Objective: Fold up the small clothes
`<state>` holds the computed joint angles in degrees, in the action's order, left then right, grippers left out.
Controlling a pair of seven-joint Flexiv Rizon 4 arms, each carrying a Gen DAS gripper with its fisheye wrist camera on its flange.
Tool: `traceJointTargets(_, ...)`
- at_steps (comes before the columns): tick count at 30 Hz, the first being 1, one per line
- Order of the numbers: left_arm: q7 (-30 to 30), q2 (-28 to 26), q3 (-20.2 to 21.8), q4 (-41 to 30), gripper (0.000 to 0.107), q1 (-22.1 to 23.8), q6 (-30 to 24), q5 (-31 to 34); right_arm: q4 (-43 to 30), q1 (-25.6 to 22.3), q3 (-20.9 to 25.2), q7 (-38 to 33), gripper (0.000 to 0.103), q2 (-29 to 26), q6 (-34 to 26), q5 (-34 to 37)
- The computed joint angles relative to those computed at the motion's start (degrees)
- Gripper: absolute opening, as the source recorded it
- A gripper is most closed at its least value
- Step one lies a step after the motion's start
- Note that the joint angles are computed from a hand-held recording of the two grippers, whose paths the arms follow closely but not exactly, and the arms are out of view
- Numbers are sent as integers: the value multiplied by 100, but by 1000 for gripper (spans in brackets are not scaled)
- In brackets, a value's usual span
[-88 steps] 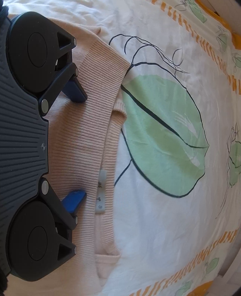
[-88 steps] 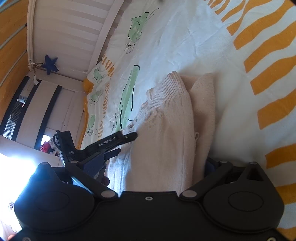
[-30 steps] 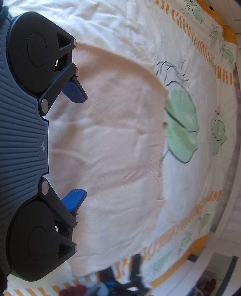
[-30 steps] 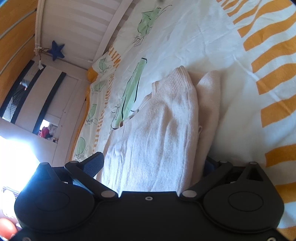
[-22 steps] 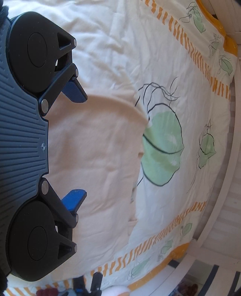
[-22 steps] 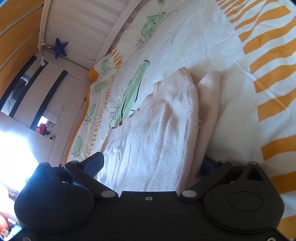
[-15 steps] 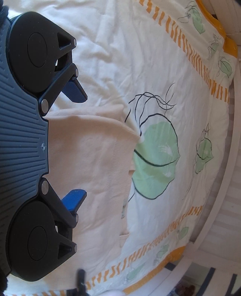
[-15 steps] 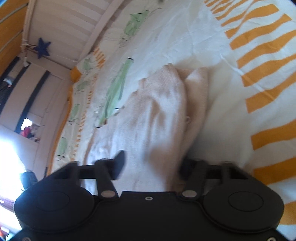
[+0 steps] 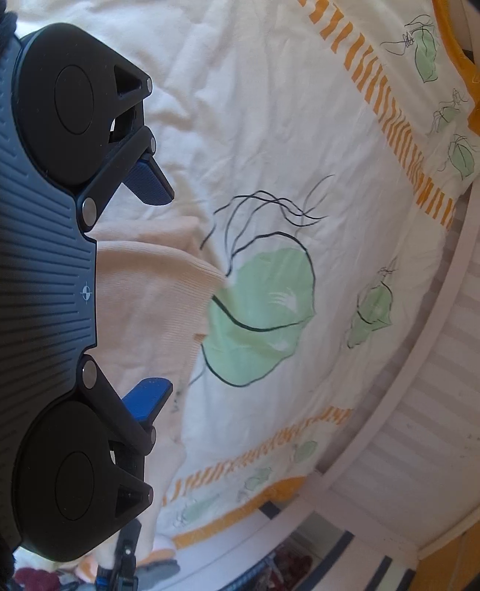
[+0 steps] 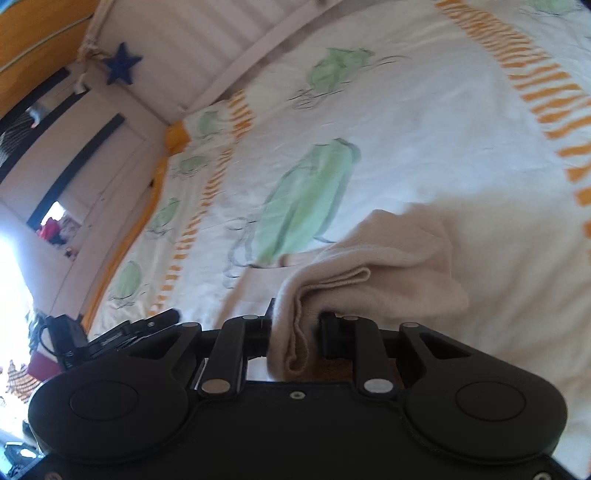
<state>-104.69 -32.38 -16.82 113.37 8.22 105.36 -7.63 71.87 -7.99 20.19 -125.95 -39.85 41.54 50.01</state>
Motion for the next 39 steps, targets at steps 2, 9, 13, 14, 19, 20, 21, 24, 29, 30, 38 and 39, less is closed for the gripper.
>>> traceJointTargets(2,-17,42,-119,60,101,154,71,66,-34,101,113,5,31,-52,-45,87)
traceJointTargets(9,-255,158,-216,233,101,467,173,169,122,778,198,137,31,-243,327,48)
traceJointTargets(13,-359,147,-504,277,101,808,190,341,216,890,319,326,31,-373,633,97)
traceJointTargets(14,-381,145,-528,282,101,844,208,374,259,870,367,292,31,-362,693,129)
traceJointTargets(19,-498,44,-829,276,101,1166,215,582,461,1039,409,48,31,-195,1238,14)
traceJointTargets(20,-505,15,-887,263,101,1223,196,616,492,1146,361,59,31,-182,1335,-130)
traceJointTargets(21,-505,-10,-935,250,101,1270,172,642,545,1306,290,86,31,-177,1501,-320)
traceJointTargets(24,-502,-55,-975,216,101,1306,98,635,595,1590,216,268,40,-287,1696,-847)
traceJointTargets(29,-345,-74,-1094,198,101,1416,-68,629,690,1236,807,-161,74,-392,1926,-635)
traceJointTargets(30,-290,-74,-1097,192,101,1420,-91,623,734,1154,899,-341,74,-365,1947,-585)
traceJointTargets(38,61,-92,-1057,128,101,1319,-226,449,1060,594,1202,-1571,77,-32,2168,248)
traceJointTargets(39,100,-104,-1041,112,101,1290,-254,416,1116,637,1154,-1660,77,9,2197,247)
